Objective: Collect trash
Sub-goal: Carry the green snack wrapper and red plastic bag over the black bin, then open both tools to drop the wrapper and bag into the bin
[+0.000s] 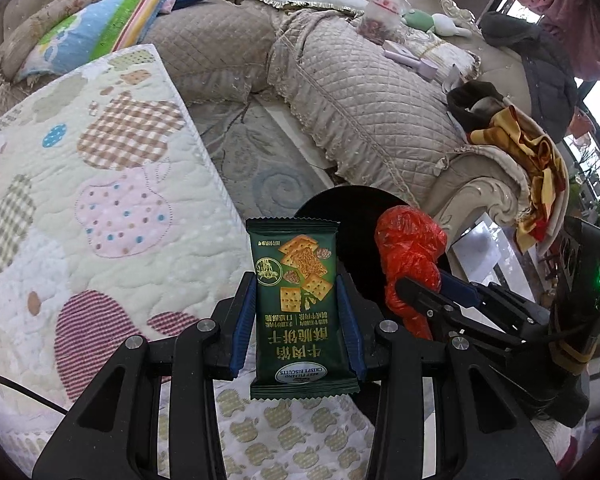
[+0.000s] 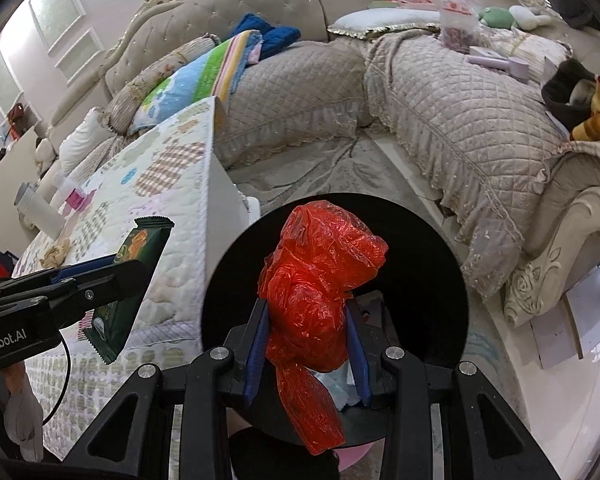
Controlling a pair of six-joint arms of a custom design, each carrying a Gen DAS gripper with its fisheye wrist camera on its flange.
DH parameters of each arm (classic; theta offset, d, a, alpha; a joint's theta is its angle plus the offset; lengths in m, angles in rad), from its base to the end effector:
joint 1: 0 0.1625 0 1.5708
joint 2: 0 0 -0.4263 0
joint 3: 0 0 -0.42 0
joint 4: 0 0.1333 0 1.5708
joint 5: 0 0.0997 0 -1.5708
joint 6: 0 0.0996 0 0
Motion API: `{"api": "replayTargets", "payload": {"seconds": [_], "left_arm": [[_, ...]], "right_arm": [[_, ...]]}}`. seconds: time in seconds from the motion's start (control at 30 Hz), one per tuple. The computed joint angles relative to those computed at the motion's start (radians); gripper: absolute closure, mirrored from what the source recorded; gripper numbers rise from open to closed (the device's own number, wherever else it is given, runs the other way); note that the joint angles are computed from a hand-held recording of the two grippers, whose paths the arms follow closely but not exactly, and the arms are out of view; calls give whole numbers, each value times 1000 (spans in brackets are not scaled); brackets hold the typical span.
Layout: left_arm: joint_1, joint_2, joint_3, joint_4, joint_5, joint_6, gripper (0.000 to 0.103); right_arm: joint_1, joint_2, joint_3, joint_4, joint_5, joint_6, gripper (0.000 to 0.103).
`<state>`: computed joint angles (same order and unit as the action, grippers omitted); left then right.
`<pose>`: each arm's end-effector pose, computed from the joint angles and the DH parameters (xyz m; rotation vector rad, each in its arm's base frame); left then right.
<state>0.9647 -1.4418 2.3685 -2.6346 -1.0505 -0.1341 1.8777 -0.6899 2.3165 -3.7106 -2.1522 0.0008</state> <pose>-0.0876 -0.4474 0.1774 0.5775 2.6104 -0.4285 0.2058 -0.3891 -0.0091 0.1902 -2.5412 0.7752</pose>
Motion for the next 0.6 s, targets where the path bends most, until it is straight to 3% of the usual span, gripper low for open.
{"api": "replayTargets", "payload": {"seconds": [0.6], "left_arm": [[21, 55, -18, -44, -46, 22, 65]], "right_arm": [[-43, 0, -2, -2, -6, 3, 68]]}}
